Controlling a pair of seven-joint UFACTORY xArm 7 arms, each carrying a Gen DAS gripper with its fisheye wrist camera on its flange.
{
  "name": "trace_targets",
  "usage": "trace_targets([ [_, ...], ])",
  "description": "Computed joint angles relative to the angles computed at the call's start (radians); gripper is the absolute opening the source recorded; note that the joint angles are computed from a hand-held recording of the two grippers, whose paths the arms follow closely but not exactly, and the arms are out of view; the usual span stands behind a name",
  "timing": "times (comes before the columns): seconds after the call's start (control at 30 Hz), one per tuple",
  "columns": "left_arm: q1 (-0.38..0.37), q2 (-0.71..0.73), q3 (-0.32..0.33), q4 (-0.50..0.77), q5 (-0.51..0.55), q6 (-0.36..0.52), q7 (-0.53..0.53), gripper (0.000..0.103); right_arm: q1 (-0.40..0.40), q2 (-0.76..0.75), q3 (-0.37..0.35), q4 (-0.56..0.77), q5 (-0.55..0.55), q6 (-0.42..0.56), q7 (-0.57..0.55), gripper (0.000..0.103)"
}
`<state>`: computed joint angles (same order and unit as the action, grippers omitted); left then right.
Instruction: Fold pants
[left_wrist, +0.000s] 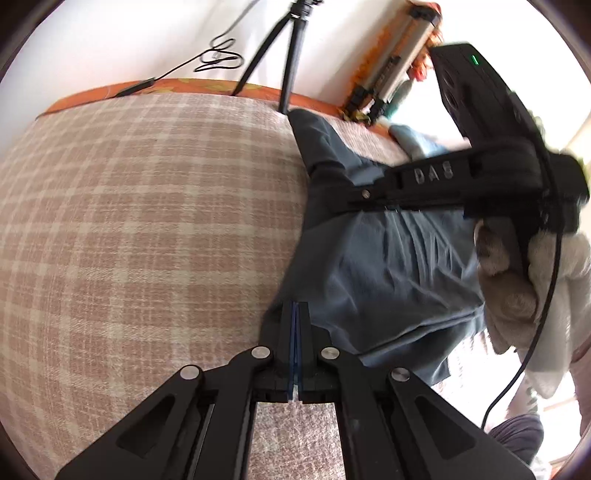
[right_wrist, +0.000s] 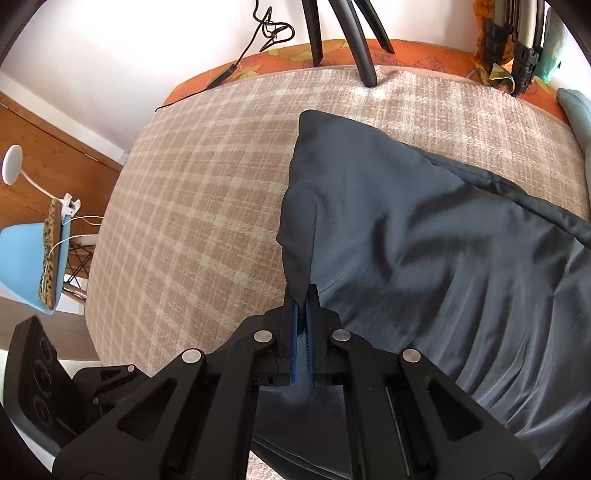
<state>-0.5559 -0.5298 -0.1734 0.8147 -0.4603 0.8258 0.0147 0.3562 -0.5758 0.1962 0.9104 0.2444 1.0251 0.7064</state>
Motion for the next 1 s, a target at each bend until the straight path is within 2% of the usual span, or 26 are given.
trace_targets([
  [0.07, 0.005, -0.019, -0.037, -0.011, 0.05, -0.027, -0.007, 0.0, 0.001, -0.008, 0.001, -0.003, -0.001, -0.002, 0.0, 0.004],
  [0.2, -0.01, -0.03, -0.038, -0.026, 0.057, -0.071, -0.017, 0.0, -0.004, -0.039, 0.005, -0.013, -0.012, -0.003, 0.012, 0.004],
  [0.3, -0.023, -0.039, -0.015, -0.026, 0.045, -0.08, -0.013, 0.0, -0.01, -0.081, 0.002, -0.018, -0.028, 0.024, 0.014, 0.004],
  [0.47, -0.027, -0.054, -0.024, -0.014, 0.087, -0.084, 0.008, 0.0, -0.025, -0.175, -0.012, -0.053, -0.028, 0.071, 0.022, 0.004],
  [0.5, -0.036, -0.05, -0.022, -0.014, 0.08, -0.091, 0.016, 0.0, -0.029, -0.193, -0.015, -0.062, -0.026, 0.08, 0.024, 0.004],
  [0.57, -0.105, -0.025, 0.036, -0.003, -0.012, -0.077, 0.104, 0.0, -0.033, -0.216, -0.018, -0.075, -0.023, 0.094, 0.022, 0.004],
  [0.63, -0.096, -0.006, 0.013, 0.009, -0.015, -0.078, 0.113, 0.0, -0.036, -0.239, -0.023, -0.088, -0.017, 0.107, 0.018, 0.004],
  [0.7, -0.044, 0.009, -0.058, 0.024, 0.078, -0.08, 0.051, 0.0, -0.04, -0.26, -0.02, -0.099, -0.015, 0.114, 0.018, 0.004],
  [0.77, -0.041, 0.014, -0.072, 0.025, 0.098, -0.091, 0.029, 0.0, -0.044, -0.279, -0.017, -0.107, -0.013, 0.118, 0.019, 0.004],
  [0.83, -0.051, 0.006, -0.077, 0.0, 0.1, -0.161, 0.027, 0.0, -0.045, -0.302, -0.019, -0.118, -0.007, 0.121, 0.02, 0.004],
  [1.0, -0.074, 0.015, -0.073, 0.014, 0.115, -0.185, 0.017, 0.0, -0.069, -0.378, -0.025, -0.131, -0.026, 0.163, 0.026, 0.004],
])
